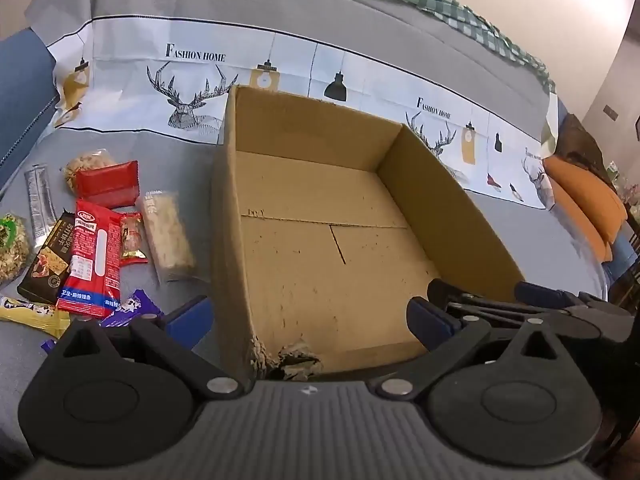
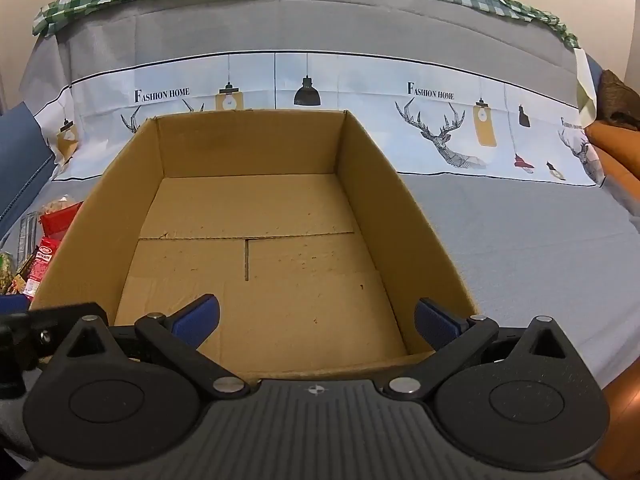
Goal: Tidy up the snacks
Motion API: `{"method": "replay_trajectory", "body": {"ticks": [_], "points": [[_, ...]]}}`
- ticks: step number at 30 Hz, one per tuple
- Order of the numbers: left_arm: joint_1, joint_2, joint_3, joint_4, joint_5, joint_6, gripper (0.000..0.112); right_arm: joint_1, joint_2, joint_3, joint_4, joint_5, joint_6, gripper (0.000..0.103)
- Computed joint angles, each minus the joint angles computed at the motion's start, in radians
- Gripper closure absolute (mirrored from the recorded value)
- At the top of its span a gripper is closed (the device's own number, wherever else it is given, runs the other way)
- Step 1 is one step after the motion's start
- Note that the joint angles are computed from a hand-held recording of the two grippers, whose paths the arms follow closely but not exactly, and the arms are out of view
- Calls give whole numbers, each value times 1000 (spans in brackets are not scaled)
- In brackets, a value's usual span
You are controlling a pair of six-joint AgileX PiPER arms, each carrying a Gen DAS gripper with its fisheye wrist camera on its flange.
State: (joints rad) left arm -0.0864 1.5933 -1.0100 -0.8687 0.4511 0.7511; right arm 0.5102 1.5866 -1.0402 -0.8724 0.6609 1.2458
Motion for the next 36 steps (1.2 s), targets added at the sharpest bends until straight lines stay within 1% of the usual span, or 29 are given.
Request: {"method": "replay_trajectory", "body": {"ticks": [1, 3, 4, 6, 7, 10, 11, 15, 16, 17, 20, 29, 33, 36], "points": [[1, 0, 4, -6, -1, 7, 10, 6, 12, -18, 11, 12, -4, 1], [0, 1, 3, -1, -5, 5, 9, 16, 12, -5, -3, 16, 17, 1], [-2, 2, 2, 5, -6, 0, 9, 6, 20, -30, 15, 21, -15, 1], [-4, 2, 1, 5, -7, 1, 9, 7, 21, -37, 23, 27, -28, 1], [-5, 2, 3, 5, -7, 1, 9, -9, 0, -23, 40, 10, -60, 1], [-5, 4, -1, 3, 1, 4, 9, -14, -3, -33, 50, 17, -76, 1], [-5, 3, 3, -4, -1, 13, 9, -11, -1, -7, 16, -4, -35, 1], [1, 9, 0, -27, 8, 46, 10, -21, 0, -13, 21, -4, -41, 1], [5, 10, 1, -41, 13, 61, 10, -6, -3, 3, -17, -5, 3, 1], [8, 10, 3, -53, 14, 76, 10, -4, -1, 4, -29, -3, 13, 1], [11, 11, 7, -58, 10, 88, 10, -4, 1, -1, -19, 0, 3, 1], [11, 8, 18, -79, 5, 113, 10, 9, 5, 22, -121, 5, 86, 1], [12, 9, 20, -88, 8, 122, 10, 2, 2, 16, -78, -3, 55, 1], [14, 7, 22, -98, 12, 132, 10, 9, 4, 22, -107, 6, 74, 1]]}}
